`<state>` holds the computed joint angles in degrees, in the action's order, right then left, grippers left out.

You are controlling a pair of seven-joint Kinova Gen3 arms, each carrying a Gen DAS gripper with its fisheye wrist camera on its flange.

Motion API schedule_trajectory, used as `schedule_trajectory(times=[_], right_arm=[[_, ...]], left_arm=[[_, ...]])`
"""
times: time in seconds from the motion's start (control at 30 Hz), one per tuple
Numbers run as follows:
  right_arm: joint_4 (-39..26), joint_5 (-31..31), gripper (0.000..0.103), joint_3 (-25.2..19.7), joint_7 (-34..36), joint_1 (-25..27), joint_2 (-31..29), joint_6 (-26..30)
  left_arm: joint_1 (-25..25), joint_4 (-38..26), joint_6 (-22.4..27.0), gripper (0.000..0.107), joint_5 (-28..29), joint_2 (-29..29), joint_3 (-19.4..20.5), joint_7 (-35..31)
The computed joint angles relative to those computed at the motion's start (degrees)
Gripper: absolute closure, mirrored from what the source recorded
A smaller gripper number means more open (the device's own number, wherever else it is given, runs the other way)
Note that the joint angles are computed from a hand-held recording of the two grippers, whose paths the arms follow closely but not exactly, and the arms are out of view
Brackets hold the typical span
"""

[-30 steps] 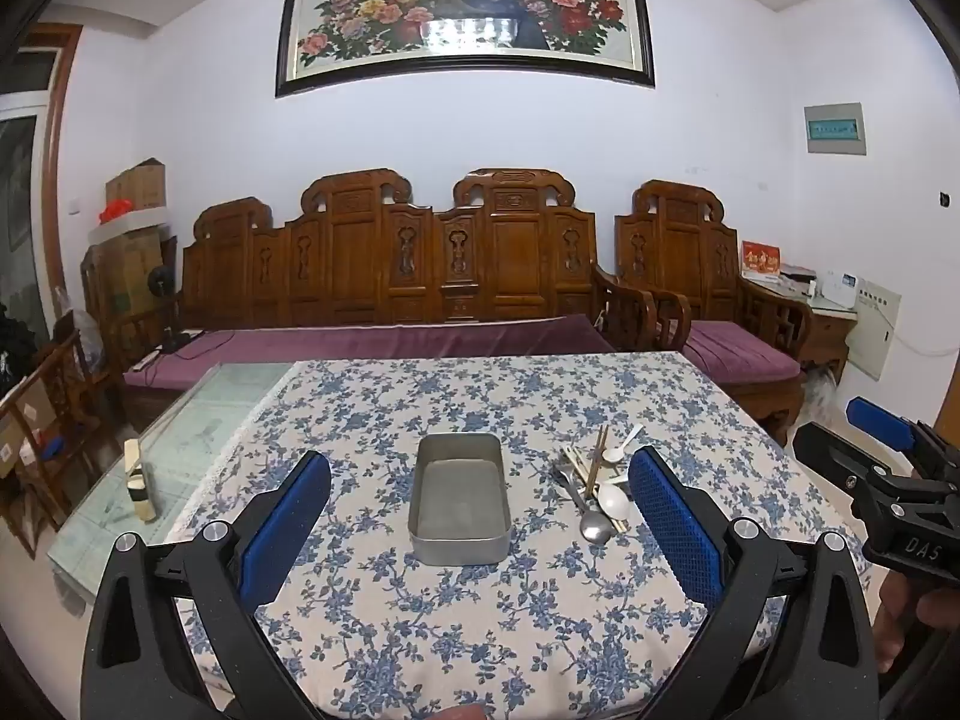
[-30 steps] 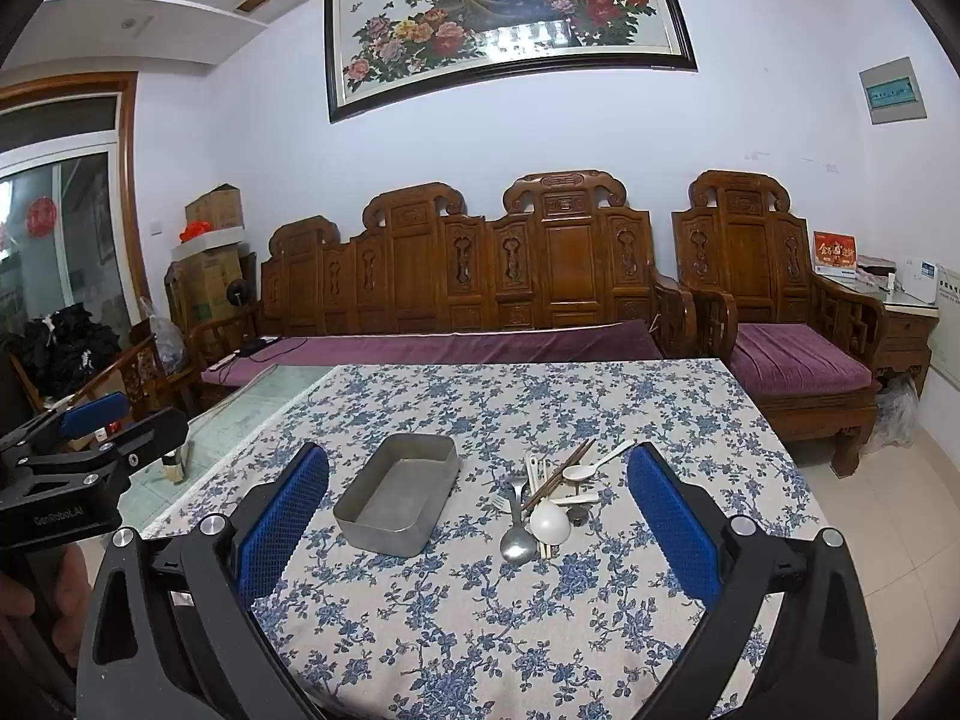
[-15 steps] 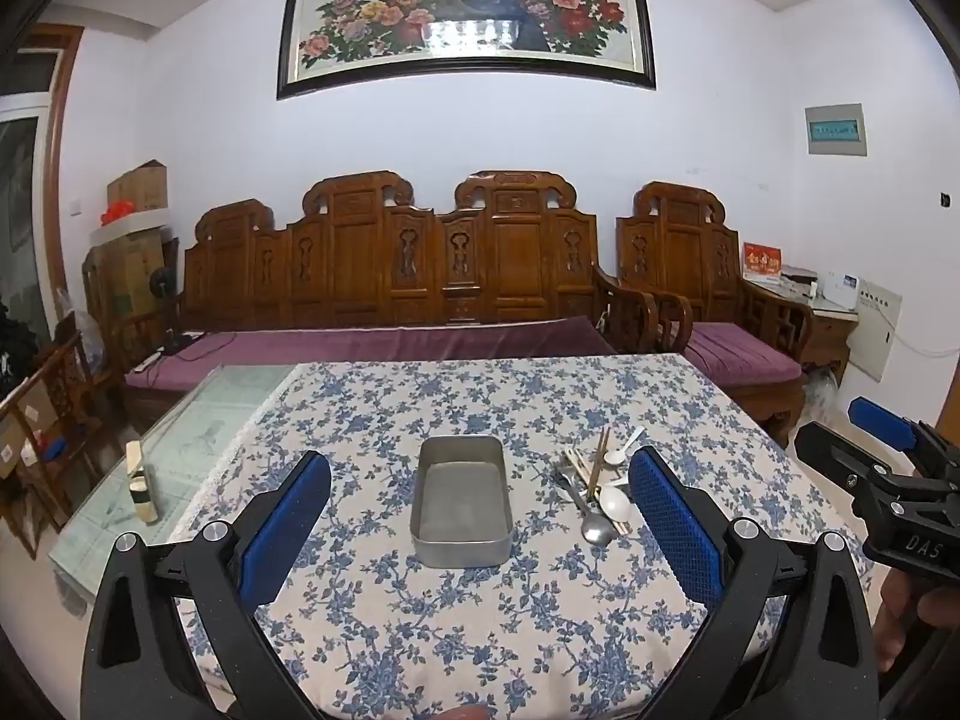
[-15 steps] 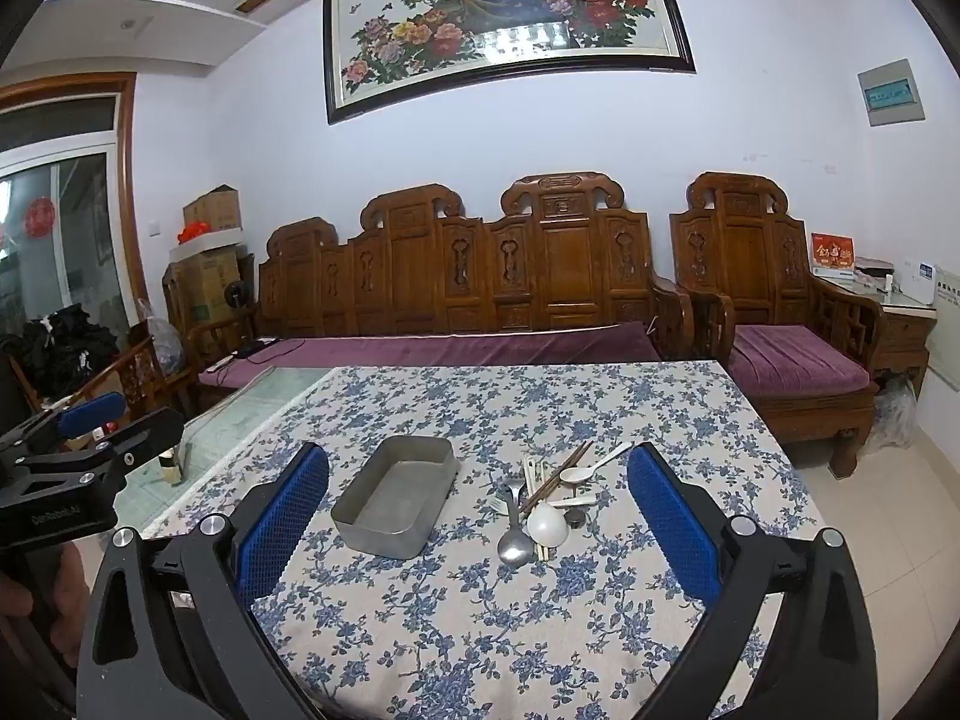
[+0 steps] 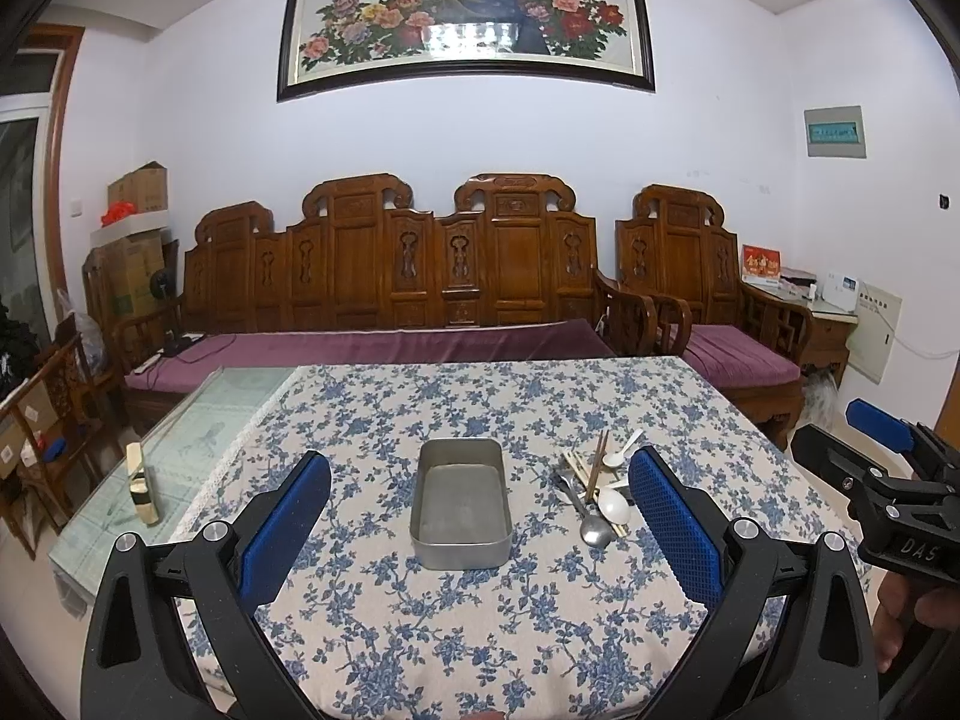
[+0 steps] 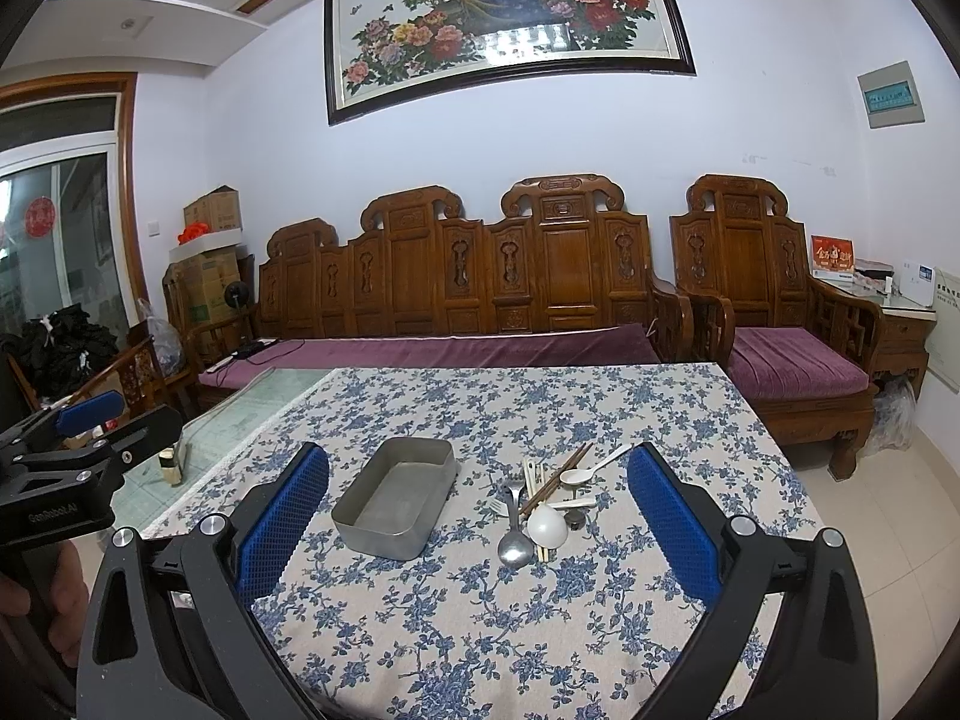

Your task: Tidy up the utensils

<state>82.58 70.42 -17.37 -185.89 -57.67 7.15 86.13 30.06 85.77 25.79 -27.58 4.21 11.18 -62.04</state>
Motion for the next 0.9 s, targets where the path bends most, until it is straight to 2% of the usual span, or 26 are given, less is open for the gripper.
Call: schedule_trajectory(times=[0.9], right_arm=[[0.29,0.00,0.003,0.07,0.10,0.24,-0.29,-0.26]], left_arm=[[1.05,0.21,0.60,0.011,-2.73,-0.44,0.59,2.89]])
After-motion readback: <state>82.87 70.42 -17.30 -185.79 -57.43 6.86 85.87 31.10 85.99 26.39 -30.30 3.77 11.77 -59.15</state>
